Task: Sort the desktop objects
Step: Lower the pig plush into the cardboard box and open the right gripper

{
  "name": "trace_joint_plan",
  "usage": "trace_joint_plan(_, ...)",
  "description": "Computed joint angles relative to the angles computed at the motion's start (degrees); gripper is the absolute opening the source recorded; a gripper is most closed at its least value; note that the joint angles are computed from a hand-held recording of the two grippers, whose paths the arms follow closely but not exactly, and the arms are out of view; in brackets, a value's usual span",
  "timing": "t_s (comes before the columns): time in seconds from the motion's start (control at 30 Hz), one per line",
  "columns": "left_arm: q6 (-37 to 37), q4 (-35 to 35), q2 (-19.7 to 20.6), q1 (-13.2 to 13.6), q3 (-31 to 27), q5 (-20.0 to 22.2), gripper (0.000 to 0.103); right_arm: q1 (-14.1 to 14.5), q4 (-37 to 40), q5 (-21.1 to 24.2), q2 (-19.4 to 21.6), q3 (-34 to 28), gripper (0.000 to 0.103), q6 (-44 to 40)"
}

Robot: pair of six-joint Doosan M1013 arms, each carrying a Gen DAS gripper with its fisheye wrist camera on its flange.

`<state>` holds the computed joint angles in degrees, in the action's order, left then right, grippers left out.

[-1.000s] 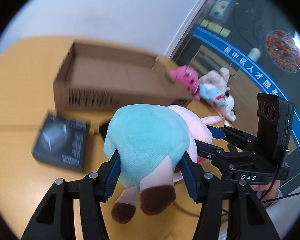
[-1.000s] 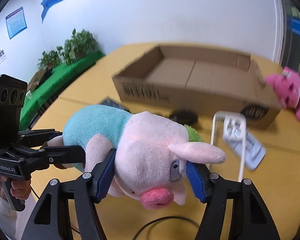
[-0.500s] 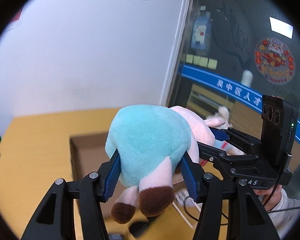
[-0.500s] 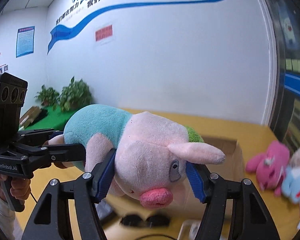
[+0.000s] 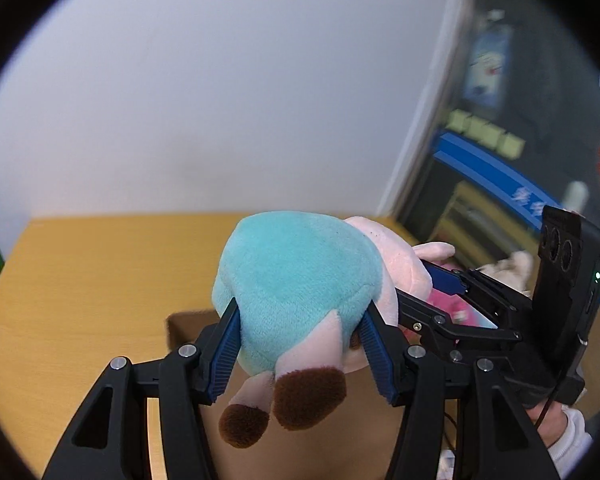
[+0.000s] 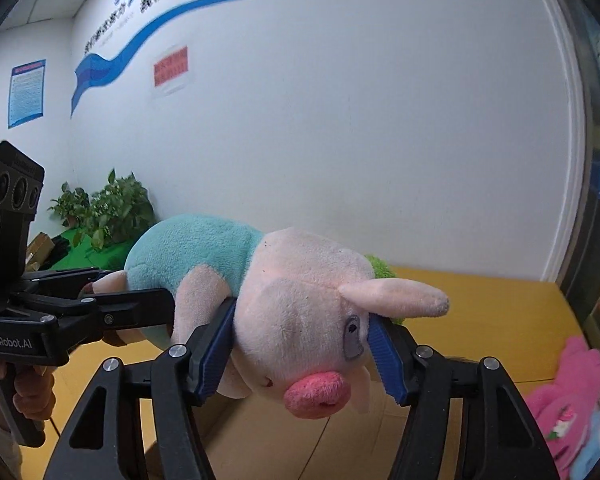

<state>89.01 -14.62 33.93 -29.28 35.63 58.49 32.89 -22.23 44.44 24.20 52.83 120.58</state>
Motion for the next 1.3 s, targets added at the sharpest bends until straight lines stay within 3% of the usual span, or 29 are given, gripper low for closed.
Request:
trace_joint_plan(0.23,-5.69,1.52,7.89,1.40,-6.05,8.57,0.056,-3.90,10.75,0.24,9.06,-3.72,0.058,-5.02)
trace_joint_plan(0.37,-7.08,1.50,10.07,1.40,-6.96,11.29,0.056,-4.75,11.63,-1.62,11.15,-2.25,0.056,-4.18)
trace_joint_plan(0.47,-7.94,1.24,12.89,1.37,-10.92,14.64,0.056,-4.78,10.00,-2.32,11.72,-0.69,0.056,-2.67)
trace_joint_plan(0.57,-8.13,1.67,12.68,1.84,-9.01,15.34,0.056,-4.54,10.04,-0.86,12.53,-0.60,0.056,-3.19)
trace_joint_plan(0.67,-8.12,1.72,10.53,2.17,-5.09,12.73,0.056,-3.24,6.80,0.39,13.37,-1.76,0.056,-3.46)
trace_joint_plan(0.8,-6.30,2.79,5.30,2.41,1.66,5.80,0.056,-1.77,2.27,-0.01,13.76,-2.40,0.057,-2.29)
trace_joint_plan(0.9,-6.99,5.14,2.64,2.13,4.25,3.39,0.056,-1.78,2.79,-2.27,12.52,-0.48,0.060,-1.11)
trace_joint_plan(1.03,-6.26,10.88,-3.36,0.70,12.71,1.22,0.056,-2.44,5.99,-4.11,11.04,1.92,0.067,-1.92)
trace_joint_plan(1.13,-6.89,14.10,-6.87,0.02,17.60,1.38,0.056,-2.92,8.87,-0.56,10.81,0.42,0.072,-2.79)
trace_joint_plan(1.2,-7.33,16.08,-9.80,-0.66,21.72,-0.72,0.056,-2.98,10.17,2.99,10.42,-1.27,0.073,-2.18)
trace_joint_plan(1.3,-8.65,18.13,-12.96,-0.85,26.55,-3.74,0.069,-1.63,6.84,6.33,7.30,-1.31,0.087,-0.33)
